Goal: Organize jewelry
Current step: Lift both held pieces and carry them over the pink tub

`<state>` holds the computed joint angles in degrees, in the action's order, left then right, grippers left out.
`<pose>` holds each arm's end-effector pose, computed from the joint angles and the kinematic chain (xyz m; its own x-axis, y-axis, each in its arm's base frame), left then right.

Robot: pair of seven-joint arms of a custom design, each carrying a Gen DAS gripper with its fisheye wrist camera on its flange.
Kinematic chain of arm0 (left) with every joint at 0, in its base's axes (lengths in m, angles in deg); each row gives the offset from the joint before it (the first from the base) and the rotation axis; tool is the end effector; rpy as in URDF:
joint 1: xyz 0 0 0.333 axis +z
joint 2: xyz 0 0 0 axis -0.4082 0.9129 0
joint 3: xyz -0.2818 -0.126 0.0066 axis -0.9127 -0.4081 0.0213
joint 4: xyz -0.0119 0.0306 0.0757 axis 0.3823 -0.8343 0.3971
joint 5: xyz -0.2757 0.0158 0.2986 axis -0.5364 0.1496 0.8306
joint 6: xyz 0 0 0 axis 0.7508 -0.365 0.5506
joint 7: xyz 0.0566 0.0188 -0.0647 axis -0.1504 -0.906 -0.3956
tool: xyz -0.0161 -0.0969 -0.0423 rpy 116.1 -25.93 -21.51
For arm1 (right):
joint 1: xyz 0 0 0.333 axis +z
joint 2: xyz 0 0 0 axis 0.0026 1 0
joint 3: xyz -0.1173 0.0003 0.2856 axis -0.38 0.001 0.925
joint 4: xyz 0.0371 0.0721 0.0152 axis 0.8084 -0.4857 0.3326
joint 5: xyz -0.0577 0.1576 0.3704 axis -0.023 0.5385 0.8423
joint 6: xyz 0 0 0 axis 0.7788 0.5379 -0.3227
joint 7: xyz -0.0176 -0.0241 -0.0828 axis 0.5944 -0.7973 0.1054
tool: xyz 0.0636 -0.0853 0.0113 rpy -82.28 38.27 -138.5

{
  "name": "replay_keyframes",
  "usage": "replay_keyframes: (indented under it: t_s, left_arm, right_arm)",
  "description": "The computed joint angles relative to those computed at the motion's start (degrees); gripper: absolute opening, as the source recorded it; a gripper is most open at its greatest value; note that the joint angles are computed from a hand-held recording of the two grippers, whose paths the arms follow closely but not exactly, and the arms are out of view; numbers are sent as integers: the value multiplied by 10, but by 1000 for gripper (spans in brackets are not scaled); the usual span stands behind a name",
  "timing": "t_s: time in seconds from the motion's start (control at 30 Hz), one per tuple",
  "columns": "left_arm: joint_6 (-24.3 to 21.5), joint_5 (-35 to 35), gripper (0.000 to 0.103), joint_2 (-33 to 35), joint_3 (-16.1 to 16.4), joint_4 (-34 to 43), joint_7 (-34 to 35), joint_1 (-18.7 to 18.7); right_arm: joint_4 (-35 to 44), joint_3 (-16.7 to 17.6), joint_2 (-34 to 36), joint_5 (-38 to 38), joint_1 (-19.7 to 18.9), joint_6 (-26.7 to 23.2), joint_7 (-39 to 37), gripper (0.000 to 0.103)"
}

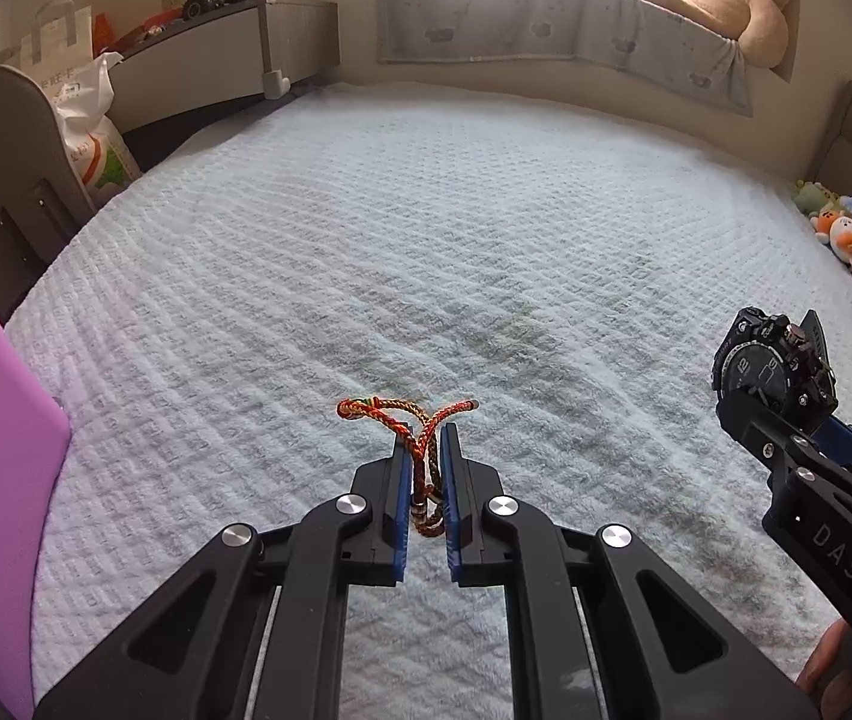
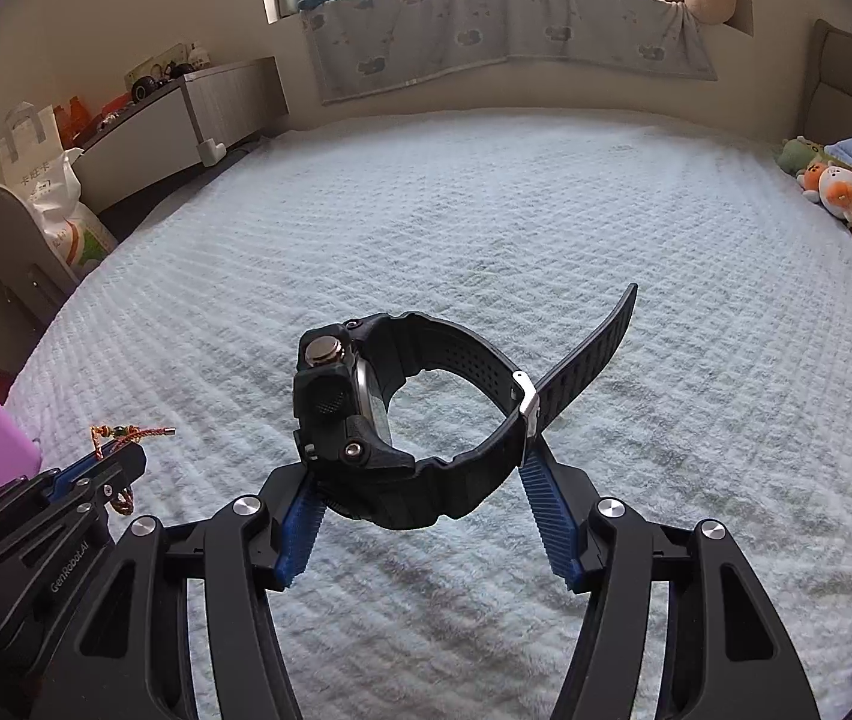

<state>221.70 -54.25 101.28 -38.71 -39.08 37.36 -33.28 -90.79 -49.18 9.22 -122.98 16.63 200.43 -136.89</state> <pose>0.6258 -0.2589 0.4978 -0.6232 -0.7819 0.0175 -0.5871 0.4529 -0.6709 0.4657 0.2370 0.4800 -0.6334 -0.7546 -0.1712 -0.4780 0.5556 -0.6803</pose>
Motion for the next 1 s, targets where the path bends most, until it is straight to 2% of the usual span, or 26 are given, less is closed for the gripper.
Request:
replay_keyframes:
  t_s: [0.3, 0.47, 0.67, 0.77, 1.0]
  left_arm:
    - [-34, -25, 10, -77, 19, -38, -6, 7]
    - [-70, -30, 10, -117, 38, -37, -16, 11]
    - [-121, -15, 10, -161, 60, -22, -54, 17]
    - [-149, 14, 10, -178, 68, -10, -91, 25]
    - [-209, 60, 10, -209, 87, 29, -152, 49]
  right_arm:
    - [40, 15, -19, 27, 15, -36, -48, 59]
    - [79, 25, -24, 44, 26, -62, -87, 59]
    - [158, 30, -2, 72, 43, -94, -167, 59]
    - [197, 31, 6, 86, 53, -109, -206, 59]
    - [294, 33, 38, 111, 76, -119, -301, 59]
